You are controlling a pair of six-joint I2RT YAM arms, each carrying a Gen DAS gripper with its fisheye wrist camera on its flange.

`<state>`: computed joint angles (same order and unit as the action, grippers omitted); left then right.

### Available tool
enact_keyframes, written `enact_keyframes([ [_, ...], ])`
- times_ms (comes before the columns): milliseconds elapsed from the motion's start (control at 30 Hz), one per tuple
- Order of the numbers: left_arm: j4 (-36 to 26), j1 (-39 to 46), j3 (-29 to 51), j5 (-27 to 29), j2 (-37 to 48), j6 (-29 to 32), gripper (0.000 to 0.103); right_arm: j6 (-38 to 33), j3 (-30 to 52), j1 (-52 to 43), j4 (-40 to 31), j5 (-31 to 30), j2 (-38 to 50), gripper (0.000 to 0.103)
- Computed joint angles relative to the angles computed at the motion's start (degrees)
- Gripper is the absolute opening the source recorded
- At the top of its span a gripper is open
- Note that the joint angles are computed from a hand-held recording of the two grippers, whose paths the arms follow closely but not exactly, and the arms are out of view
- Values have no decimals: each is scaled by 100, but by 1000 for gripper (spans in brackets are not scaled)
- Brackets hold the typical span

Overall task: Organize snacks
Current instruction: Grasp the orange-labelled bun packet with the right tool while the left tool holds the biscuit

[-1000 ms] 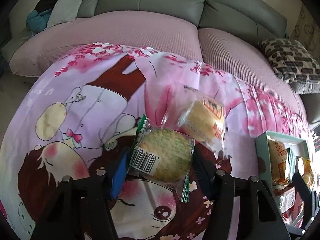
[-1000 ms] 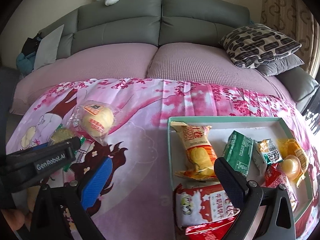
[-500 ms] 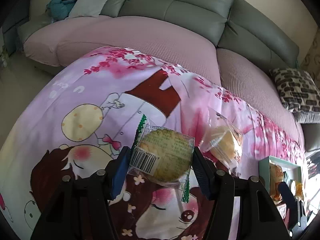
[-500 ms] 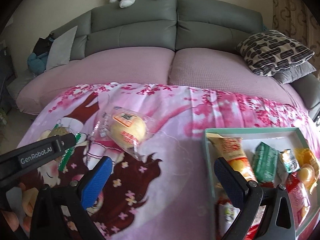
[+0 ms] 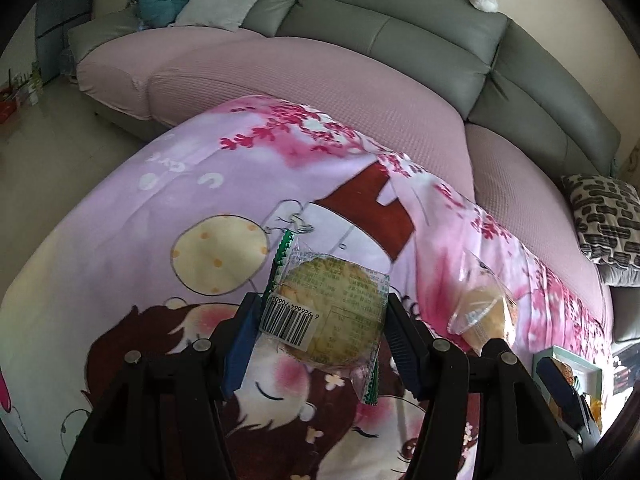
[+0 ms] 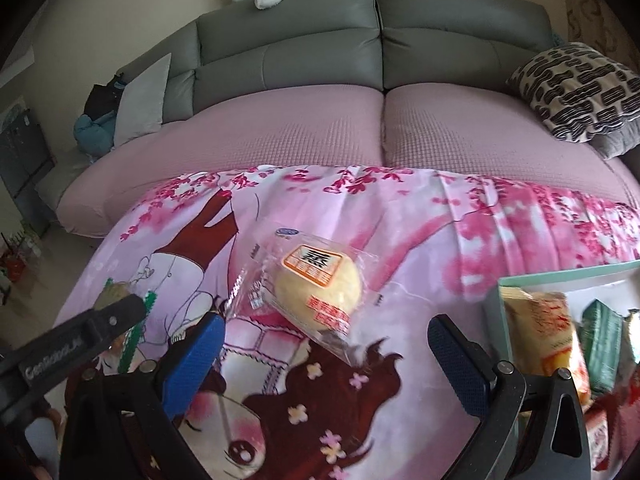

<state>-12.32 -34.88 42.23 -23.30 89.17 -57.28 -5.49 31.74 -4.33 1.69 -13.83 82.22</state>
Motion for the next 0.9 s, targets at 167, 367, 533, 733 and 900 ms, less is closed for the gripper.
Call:
enact_keyframes([
  [167, 107, 108, -78, 76, 35, -13, 62, 72, 280, 240, 74, 120, 367, 102],
  [367, 126, 170, -121, 69, 38, -62, 62, 158, 582, 417, 112, 257, 742, 102],
  [533, 147, 181, -116, 85, 73, -62, 62, 211, 805, 514, 102, 271, 1072, 101],
  [733, 131, 189, -98, 94, 108, -70, 62, 250, 866, 440, 102, 187, 1200, 84],
  [900, 77, 120, -22, 61, 128, -33, 62, 235, 812, 320, 65, 74, 1030, 66],
])
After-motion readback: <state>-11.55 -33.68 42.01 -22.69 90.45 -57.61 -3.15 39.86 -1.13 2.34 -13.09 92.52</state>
